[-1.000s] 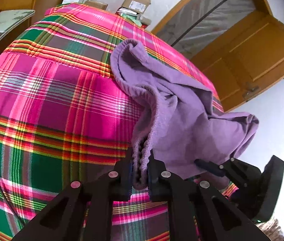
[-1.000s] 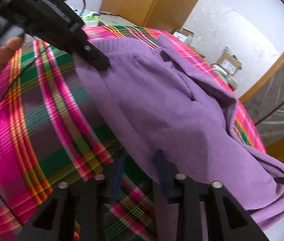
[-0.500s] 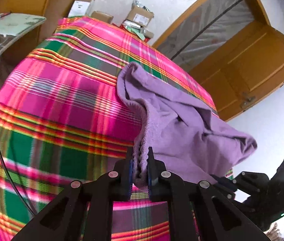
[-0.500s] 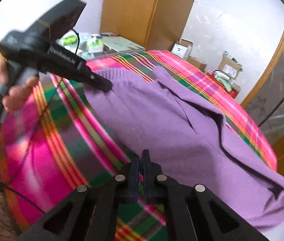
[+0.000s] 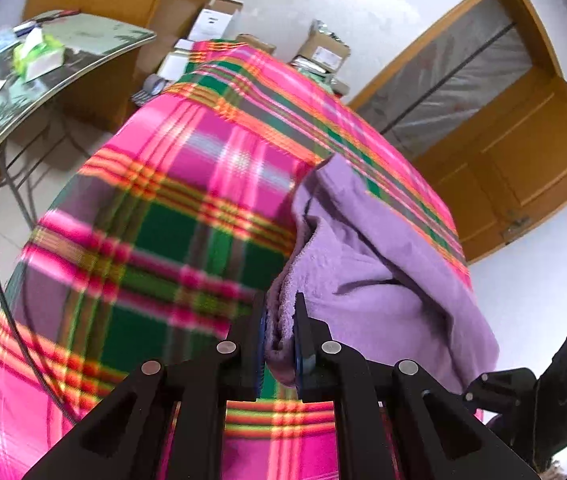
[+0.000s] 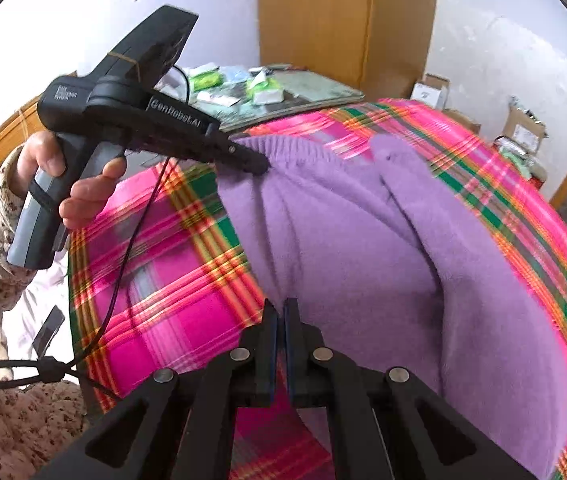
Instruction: Fold clothes
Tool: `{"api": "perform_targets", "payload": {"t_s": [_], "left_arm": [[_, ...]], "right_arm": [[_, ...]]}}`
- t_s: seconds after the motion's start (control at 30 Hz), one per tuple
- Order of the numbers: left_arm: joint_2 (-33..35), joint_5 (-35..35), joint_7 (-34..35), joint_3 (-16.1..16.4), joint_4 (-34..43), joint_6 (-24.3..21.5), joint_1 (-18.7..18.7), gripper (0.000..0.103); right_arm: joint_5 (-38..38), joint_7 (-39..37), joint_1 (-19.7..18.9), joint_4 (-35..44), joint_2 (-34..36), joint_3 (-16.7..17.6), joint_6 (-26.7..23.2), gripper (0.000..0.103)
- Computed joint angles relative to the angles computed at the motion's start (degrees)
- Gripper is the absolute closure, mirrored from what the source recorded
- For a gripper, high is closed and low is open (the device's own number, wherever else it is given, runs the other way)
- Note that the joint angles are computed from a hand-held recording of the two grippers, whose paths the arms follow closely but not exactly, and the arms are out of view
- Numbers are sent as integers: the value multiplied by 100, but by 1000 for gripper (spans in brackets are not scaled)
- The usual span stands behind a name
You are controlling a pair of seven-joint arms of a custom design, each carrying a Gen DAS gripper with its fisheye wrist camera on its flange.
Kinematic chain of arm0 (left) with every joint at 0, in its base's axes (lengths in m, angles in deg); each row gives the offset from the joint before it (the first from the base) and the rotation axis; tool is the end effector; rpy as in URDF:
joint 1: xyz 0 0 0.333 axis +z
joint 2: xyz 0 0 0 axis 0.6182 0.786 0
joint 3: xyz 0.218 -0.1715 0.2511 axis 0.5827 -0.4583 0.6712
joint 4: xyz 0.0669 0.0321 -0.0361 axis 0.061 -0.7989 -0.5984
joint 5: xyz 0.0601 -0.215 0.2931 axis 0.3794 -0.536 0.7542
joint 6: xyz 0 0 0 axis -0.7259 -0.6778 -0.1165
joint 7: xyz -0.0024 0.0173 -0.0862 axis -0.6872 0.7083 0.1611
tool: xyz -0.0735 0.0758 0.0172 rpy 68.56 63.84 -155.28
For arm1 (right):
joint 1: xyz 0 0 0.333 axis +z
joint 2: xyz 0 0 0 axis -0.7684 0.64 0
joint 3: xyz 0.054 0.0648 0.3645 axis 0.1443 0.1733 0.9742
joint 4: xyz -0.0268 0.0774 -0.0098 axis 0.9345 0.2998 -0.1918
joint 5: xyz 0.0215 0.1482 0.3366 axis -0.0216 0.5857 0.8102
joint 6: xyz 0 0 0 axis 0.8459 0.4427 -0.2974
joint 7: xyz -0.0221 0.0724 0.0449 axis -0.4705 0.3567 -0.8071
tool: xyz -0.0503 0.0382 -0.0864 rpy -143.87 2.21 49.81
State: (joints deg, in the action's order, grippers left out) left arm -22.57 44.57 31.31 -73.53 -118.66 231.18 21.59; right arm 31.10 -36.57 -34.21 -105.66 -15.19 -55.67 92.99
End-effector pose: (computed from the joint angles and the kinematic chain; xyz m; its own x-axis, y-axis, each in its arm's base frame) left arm 0.5898 -0.3675 0.4560 -0.0463 -0.8361 0.5466 -0.8696 -0.2356 -0.4340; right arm 0.4949 0.1382 0.4723 0.7171 -0.6970 0.0022 -0.5706 -0.5889 -0.5724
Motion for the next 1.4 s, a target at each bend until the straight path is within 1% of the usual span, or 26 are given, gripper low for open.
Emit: {"api": "perform_targets", "payload": {"t_s": [0.1, 0.17, 0.3, 0.33, 0.37, 0.4, 0.47, 0.57, 0.67, 0.7, 0.77, 0.83, 0.93, 0.97, 1.0, 1.03, 1.1, 1.13, 1.17, 1.2, 1.23, 1.27, 1.3, 1.33, 1.4], "left_arm": [[-44, 56, -139, 132, -122, -23, -108, 92], [-28, 180, -261, 281, -114, -59, -248, 92], [-1, 407, -520, 496, -62, -193, -432, 91], [1, 445, -572, 518, -62, -211, -449, 91], [-6, 470, -606, 516, -82, -211, -446, 91], [-16, 503, -643, 525, -90, -244, -454, 91], [-58, 626, -776, 624, -108, -295, -552, 89], [-186, 869, -1053, 815, -188, -349, -740, 89], [-364, 1121, -1381, 976, -346, -296, -891, 86], [-438, 1238, -1515, 1057, -413, -264, -963, 85], [-575, 1462, -1772, 1171, -524, -223, -1076, 85], [-653, 1594, -1882, 1128, -571, -193, -1072, 85], [-654, 1674, -1750, 874, -502, -143, -995, 85], [-616, 1638, -1645, 743, -437, -149, -949, 85], [-552, 1565, -1472, 570, -350, -164, -872, 80], [-482, 1484, -1319, 424, -257, -180, -824, 77], [-283, 1281, -961, 111, 2, -262, -731, 77], [-163, 1172, -771, -37, 155, -312, -701, 77], [-32, 1071, -619, -146, 320, -360, -709, 77], [117, 970, -437, -268, 507, -436, -705, 77], [309, 849, -183, -448, 739, -534, -663, 77], [493, 739, 16, -576, 972, -643, -664, 75], [669, 628, 166, -674, 1198, -755, -687, 68], [861, 511, 358, -805, 1437, -879, -686, 63], [1222, 314, 677, -991, 1919, -1138, -744, 63]], "right_arm": [[-104, 175, 15, -55, 50, 37, 54, 100], [-112, 254, 15, -85, 40, 44, 70, 99], [-63, 378, -26, -132, -153, -23, -234, 97], [77, 272, -9, -215, -279, -50, -248, 95], [160, 225, 8, -300, -394, -80, -225, 90], [233, 185, 29, -388, -516, -117, -203, 81], [282, 125, 68, -578, -801, -211, -139, 71], [302, 144, 126, -912, -1289, -377, 20, 71], [203, 262, 125, -1199, -1846, -639, -17, 71], [42, 395, 49, -1324, -2059, -653, 66, 71], [-301, 668, -98, -1546, -2447, -681, 209, 71], [-675, 971, -308, -1703, -2768, -733, 213, 71], [-1127, 1411, -592, -1850, -2992, -831, 235, 71], [-1339, 1592, -755, -1911, -2994, -779, 292, 71], [-1549, 1769, -922, -1968, -2991, -725, 344, 71], [-1752, 1912, -1069, -2019, -2970, -692, 367, 71], [-2100, 2222, -1342, -2122, -2869, -629, 472, 71], [-2166, 2361, -1410, -2159, -2773, -704, 495, 71], [-2112, 2383, -1295, -2189, -2726, -897, 496, 71], [-1925, 2354, -1057, -2215, -2651, -1195, 559, 71], [-1708, 2295, -796, -2231, -2579, -1514, 615, 70], [-1370, 2131, -431, -2212, -2514, -1898, 640, 69], [-982, 1921, -84, -2180, -2456, -2267, 643, 67], [-560, 1673, 229, -2134, -2400, -2607, 618, 67], [121, 1185, 614, -2037, -2300, -2990, 485, 66]]}}
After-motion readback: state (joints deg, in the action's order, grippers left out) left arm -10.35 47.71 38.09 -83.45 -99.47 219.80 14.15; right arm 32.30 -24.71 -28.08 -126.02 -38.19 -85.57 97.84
